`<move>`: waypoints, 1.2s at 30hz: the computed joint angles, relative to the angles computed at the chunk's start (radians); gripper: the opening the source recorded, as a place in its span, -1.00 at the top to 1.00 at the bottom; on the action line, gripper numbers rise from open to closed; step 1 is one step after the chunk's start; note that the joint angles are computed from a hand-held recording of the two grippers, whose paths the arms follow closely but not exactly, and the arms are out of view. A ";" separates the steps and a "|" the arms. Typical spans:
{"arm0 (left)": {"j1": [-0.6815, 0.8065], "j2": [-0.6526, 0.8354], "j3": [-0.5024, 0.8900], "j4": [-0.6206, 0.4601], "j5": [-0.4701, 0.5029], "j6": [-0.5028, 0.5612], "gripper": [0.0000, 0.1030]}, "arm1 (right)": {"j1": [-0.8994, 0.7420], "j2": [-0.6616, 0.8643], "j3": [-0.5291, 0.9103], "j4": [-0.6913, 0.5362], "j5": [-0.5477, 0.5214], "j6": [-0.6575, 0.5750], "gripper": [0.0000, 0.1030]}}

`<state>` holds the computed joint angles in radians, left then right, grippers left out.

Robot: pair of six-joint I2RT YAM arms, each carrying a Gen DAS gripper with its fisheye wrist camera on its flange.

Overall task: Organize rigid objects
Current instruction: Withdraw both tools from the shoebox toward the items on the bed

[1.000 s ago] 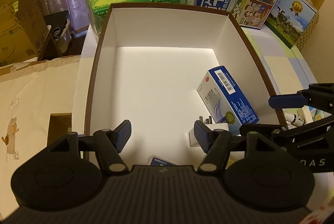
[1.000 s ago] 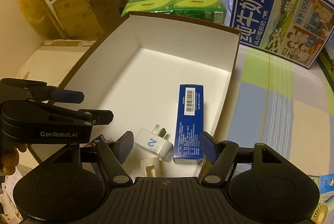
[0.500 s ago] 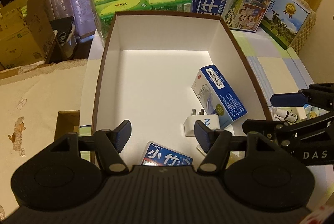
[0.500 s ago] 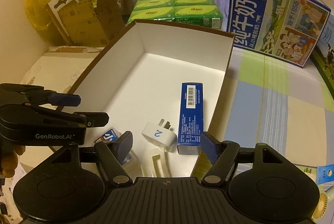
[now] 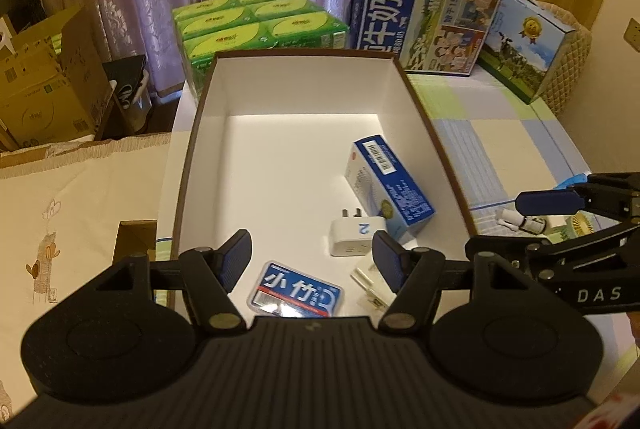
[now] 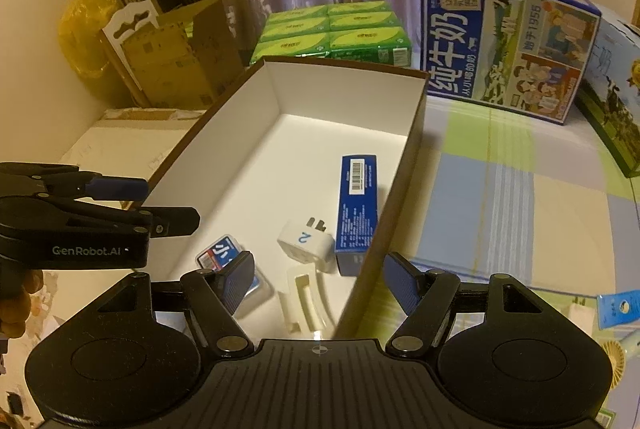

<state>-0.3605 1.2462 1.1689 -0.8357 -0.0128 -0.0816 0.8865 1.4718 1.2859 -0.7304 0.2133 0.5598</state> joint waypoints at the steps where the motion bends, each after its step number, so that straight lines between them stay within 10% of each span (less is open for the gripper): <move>1: -0.012 -0.010 -0.003 -0.004 -0.006 -0.007 -0.22 | 0.003 -0.020 -0.015 0.001 0.002 0.003 -0.33; 25: -0.547 -0.075 -0.060 -0.037 -0.203 -0.419 -0.22 | 0.008 -0.598 -0.352 -0.212 0.024 0.073 -0.33; 36: -0.745 0.094 0.022 0.002 -0.233 -0.536 -0.22 | -0.252 -0.853 -0.403 -0.438 -0.104 -0.043 -0.33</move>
<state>-1.1051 1.3399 1.1910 -0.8339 -0.2457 -0.6178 0.6342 0.6188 0.8824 -1.1686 0.1089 0.5170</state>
